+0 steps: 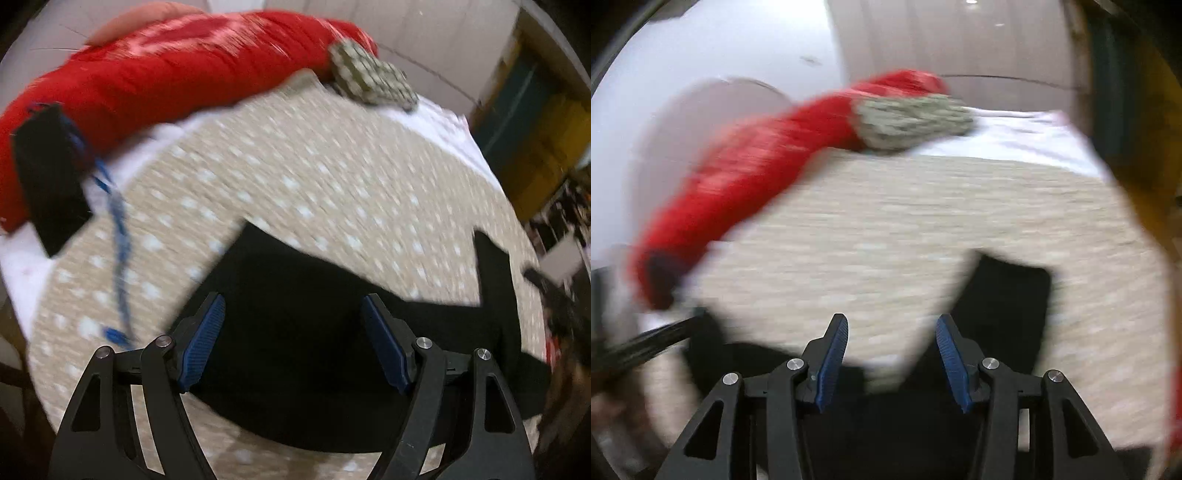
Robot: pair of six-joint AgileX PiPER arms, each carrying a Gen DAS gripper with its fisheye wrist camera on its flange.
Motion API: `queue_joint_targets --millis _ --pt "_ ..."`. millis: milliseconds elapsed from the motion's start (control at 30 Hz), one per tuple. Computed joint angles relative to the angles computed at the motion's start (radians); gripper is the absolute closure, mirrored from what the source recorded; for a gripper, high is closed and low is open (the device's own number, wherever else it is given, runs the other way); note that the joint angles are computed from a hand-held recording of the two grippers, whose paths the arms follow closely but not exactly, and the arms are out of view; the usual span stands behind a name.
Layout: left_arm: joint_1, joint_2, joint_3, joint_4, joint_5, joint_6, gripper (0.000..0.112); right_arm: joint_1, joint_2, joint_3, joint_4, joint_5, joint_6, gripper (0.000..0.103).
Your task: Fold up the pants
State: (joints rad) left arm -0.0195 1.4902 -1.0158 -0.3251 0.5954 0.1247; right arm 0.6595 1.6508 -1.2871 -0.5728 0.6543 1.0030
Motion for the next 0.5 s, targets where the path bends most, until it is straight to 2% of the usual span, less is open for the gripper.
queue_joint_targets --millis 67,133,200,233,300,333,367,433,500 --pt "-0.047 -0.001 0.021 0.053 -0.027 -0.054 0.035 -0.056 0.078 -0.072 0.046 0.032 -0.049 0.055" --pt "-0.103 -0.003 0.035 0.175 -0.056 -0.18 0.035 -0.079 0.181 -0.175 0.085 0.073 -0.057 0.055" --pt "-0.118 -0.006 0.047 0.21 -0.073 -0.223 0.035 -0.085 0.301 -0.317 0.092 0.205 -0.064 0.055" --pt "-0.12 -0.003 0.049 0.212 -0.074 -0.23 0.035 -0.101 0.352 -0.37 0.12 0.228 -0.094 0.055" --pt "-0.115 0.004 0.049 0.198 -0.072 -0.214 0.035 -0.114 0.376 -0.354 0.139 0.198 -0.102 0.063" --pt "-0.111 0.003 0.052 0.187 -0.073 -0.202 0.035 -0.112 0.338 -0.287 0.095 0.152 -0.049 0.084" --pt "-0.106 0.0 0.055 0.177 -0.072 -0.189 0.035 -0.121 0.291 -0.223 0.091 0.112 -0.031 0.099" --pt "-0.103 -0.004 0.059 0.173 -0.068 -0.184 0.035 -0.153 0.176 -0.077 0.117 -0.002 -0.013 0.099" --pt "-0.103 -0.006 0.056 0.17 -0.063 -0.193 0.035 -0.156 0.039 0.039 0.043 -0.041 0.064 0.099"
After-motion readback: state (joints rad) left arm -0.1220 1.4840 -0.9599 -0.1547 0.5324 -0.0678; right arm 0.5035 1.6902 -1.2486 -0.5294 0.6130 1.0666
